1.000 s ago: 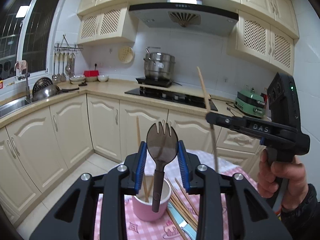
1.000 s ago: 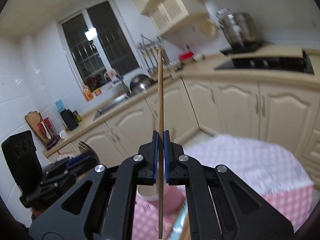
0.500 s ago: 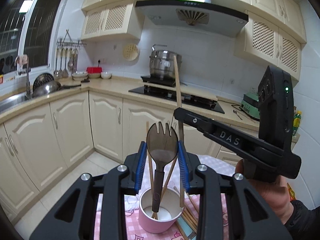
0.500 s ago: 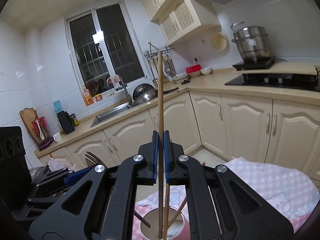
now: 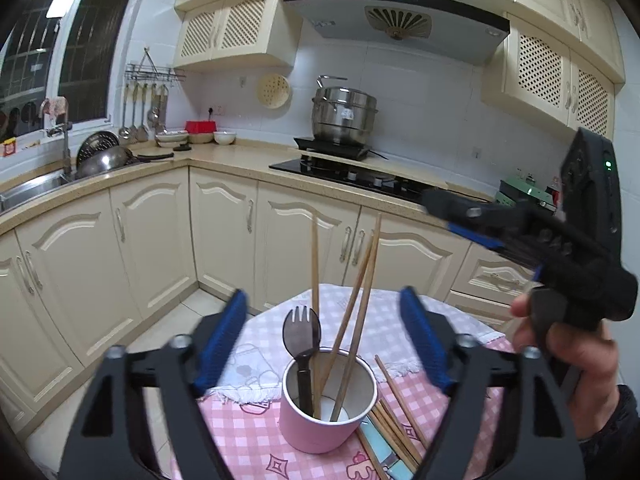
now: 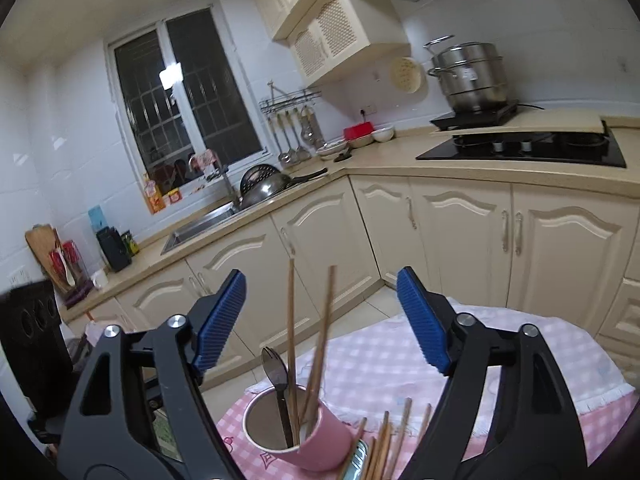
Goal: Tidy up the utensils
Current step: 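Open the left gripper to drop the spork into the cup while the right gripper releases its chopstick, then move both grippers back down toward the remaining chopsticks and blue knife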
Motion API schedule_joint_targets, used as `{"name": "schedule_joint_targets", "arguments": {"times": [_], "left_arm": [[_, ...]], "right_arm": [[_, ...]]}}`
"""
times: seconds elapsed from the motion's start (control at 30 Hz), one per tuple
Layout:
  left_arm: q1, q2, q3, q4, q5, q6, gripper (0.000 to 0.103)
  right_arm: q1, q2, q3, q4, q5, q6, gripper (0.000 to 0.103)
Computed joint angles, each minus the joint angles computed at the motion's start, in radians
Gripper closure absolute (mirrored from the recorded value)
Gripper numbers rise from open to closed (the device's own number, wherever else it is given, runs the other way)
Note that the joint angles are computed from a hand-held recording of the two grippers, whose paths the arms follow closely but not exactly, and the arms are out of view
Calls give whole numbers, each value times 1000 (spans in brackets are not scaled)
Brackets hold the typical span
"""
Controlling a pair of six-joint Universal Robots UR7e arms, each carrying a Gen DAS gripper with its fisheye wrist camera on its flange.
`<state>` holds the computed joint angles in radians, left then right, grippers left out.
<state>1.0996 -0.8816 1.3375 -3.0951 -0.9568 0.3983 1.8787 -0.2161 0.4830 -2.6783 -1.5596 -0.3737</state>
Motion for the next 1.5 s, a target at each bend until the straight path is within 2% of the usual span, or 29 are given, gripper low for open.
{"name": "schedule_joint_targets", "arguments": {"times": [0.07,0.17,0.27,0.57,0.87,1.13,1.37,1.4,1.5], "left_arm": [[-6,-5,11,-11,8,0,20],[-18,-12,37,-36,40,-2,15],[-24,-20,59,-34,60,-13,15],[-42,-41,139,-29,132,-42,15],[-39,-49,195,39,170,-107,15],[-26,-42,210,141,179,-209,15],[-10,-28,208,222,184,-284,15],[-8,-26,207,231,184,-295,15],[-1,-19,202,263,193,-322,15]], "right_arm": [[-5,-35,54,-31,-18,14,10],[-17,-78,116,-37,-43,35,9],[-27,-107,162,-28,-84,57,9],[-45,-146,231,83,-197,70,8],[-52,-152,257,225,-324,86,8],[-53,-146,293,257,-417,64,9],[-48,-107,267,291,-490,26,9],[-47,-101,263,295,-493,19,10],[-45,-74,229,330,-500,8,21]]}}
